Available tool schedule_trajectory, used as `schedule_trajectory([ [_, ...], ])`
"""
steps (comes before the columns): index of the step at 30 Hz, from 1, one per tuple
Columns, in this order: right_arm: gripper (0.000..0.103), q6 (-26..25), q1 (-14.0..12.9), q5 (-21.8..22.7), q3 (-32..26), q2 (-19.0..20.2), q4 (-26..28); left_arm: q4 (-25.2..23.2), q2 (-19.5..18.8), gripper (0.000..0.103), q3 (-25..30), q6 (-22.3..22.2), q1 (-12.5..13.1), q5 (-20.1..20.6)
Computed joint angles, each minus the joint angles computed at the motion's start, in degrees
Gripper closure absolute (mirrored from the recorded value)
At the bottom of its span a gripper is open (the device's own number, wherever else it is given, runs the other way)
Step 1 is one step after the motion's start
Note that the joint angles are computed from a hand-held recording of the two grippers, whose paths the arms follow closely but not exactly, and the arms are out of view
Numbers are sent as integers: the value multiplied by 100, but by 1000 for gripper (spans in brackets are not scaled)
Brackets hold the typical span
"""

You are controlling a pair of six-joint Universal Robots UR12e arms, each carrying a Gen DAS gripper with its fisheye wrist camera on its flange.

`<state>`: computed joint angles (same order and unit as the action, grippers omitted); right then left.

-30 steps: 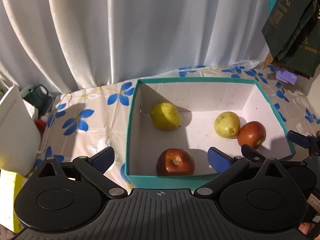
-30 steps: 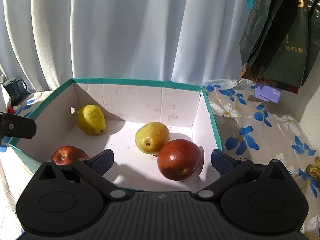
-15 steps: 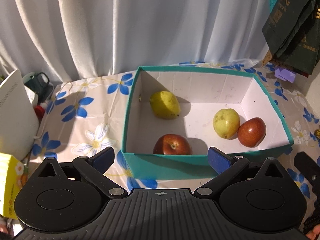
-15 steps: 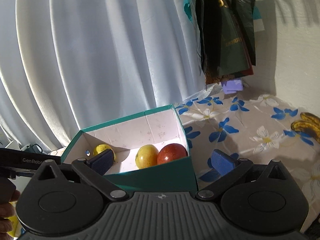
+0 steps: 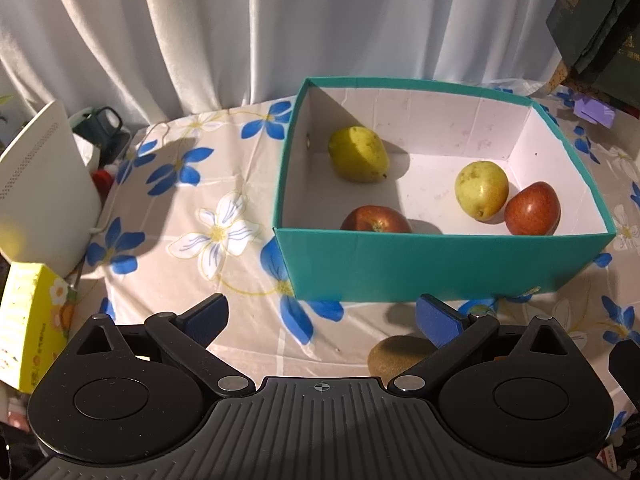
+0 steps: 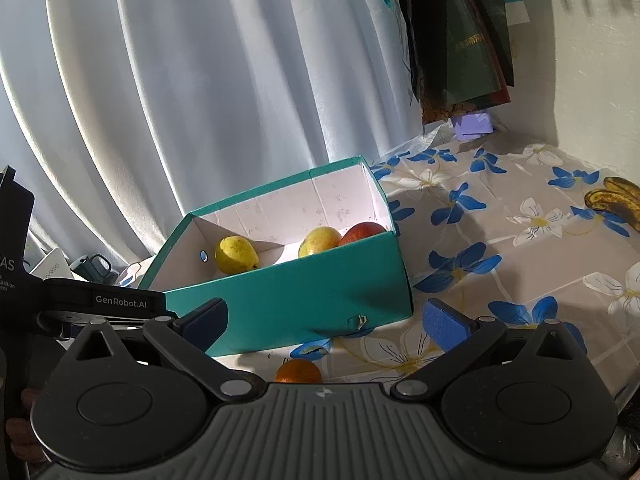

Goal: Organize fruits
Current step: 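Move both open tools out of the box toward the kiwis and tomatoes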

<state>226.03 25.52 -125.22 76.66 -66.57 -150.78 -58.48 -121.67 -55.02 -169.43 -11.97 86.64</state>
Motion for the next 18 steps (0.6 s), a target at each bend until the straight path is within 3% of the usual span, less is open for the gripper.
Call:
schedule_trajectory([
  [15, 0, 69, 153, -155, 30, -83, 299, 12, 175, 1, -322, 88, -2, 149],
  [18, 0, 176, 179, -286, 32, -100, 444, 202, 219, 1, -489, 67, 26, 134],
])
